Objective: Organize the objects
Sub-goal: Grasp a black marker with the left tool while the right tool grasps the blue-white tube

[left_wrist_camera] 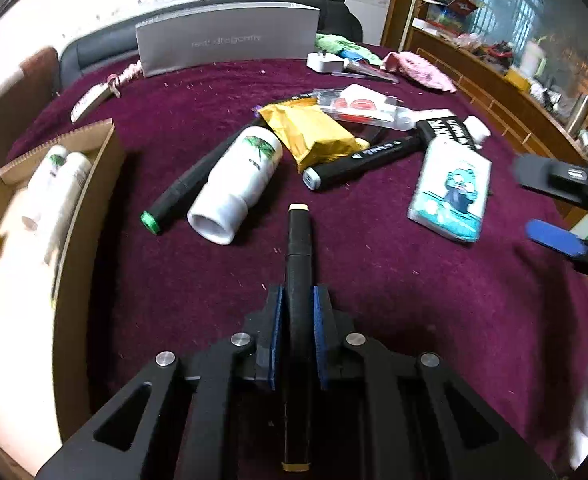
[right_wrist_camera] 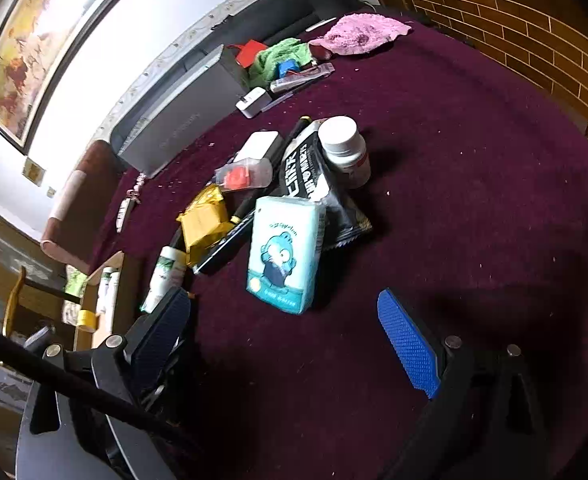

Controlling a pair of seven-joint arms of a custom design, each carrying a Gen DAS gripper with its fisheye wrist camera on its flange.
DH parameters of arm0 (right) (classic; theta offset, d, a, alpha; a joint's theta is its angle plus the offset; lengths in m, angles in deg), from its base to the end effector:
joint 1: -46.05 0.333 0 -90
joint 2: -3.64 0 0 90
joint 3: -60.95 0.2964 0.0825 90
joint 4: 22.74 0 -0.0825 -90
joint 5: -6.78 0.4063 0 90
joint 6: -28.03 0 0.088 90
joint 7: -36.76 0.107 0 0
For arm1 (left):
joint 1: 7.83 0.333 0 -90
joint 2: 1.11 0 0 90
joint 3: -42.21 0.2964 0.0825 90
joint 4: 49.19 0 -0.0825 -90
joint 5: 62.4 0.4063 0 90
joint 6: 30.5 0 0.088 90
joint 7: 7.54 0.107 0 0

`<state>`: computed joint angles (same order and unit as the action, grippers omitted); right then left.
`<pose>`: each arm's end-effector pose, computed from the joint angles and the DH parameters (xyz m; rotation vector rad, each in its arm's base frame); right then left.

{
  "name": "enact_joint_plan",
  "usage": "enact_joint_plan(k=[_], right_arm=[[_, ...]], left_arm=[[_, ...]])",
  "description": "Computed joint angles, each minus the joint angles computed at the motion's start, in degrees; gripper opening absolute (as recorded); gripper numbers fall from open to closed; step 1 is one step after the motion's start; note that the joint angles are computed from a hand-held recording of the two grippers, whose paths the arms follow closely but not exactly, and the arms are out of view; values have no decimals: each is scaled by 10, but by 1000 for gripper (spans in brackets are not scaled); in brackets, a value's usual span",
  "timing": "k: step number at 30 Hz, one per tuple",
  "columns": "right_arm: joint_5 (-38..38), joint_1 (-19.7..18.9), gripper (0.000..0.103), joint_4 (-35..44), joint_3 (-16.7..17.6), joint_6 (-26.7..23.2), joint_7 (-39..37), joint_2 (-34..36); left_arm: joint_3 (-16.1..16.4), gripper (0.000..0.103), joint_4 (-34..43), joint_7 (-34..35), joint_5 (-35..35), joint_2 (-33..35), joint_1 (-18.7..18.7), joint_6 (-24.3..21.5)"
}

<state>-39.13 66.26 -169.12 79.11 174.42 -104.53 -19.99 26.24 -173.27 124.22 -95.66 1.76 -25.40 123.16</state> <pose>0.3604 0.2959 0.4104 -0.7142 2.3216 -0.4232 0.5060 -0.3136 0.3874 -1.0367 2.7366 -0.8798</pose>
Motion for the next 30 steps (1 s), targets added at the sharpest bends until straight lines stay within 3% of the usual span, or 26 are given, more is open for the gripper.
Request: enact_joint_plan(k=[5, 10, 13, 16, 18, 20, 24, 30], right_arm=[[14, -5, 96, 16, -17, 15, -22, 31], [38, 0, 94, 62, -32, -21, -65, 81], [57, 9, 81, 95, -42, -48, -93, 114], [89, 20, 61, 116, -56, -62, -119, 141], [85, 27, 34, 126, -55, -88, -124, 146], [82, 29, 26, 107, -61, -50, -119, 135], [69, 40, 13, 86, -46, -55, -111, 104], [49, 57, 9, 75, -18, -67, -106, 66]], left_arm=[[10, 11, -16, 55, -89, -33, 12, -52], [30, 11, -36, 103, -162, -72, 14, -89], [40, 11, -42, 116, -181, -86, 15, -106], [44, 11, -47, 128, -193, -94, 15, -106], [48, 11, -48, 138, -202, -96, 16, -109], [51, 11, -54, 151, -216, -103, 16, -111], [63, 11, -65, 186, -261, -119, 18, -129], [85, 11, -78, 210, -314, -144, 31, -165]])
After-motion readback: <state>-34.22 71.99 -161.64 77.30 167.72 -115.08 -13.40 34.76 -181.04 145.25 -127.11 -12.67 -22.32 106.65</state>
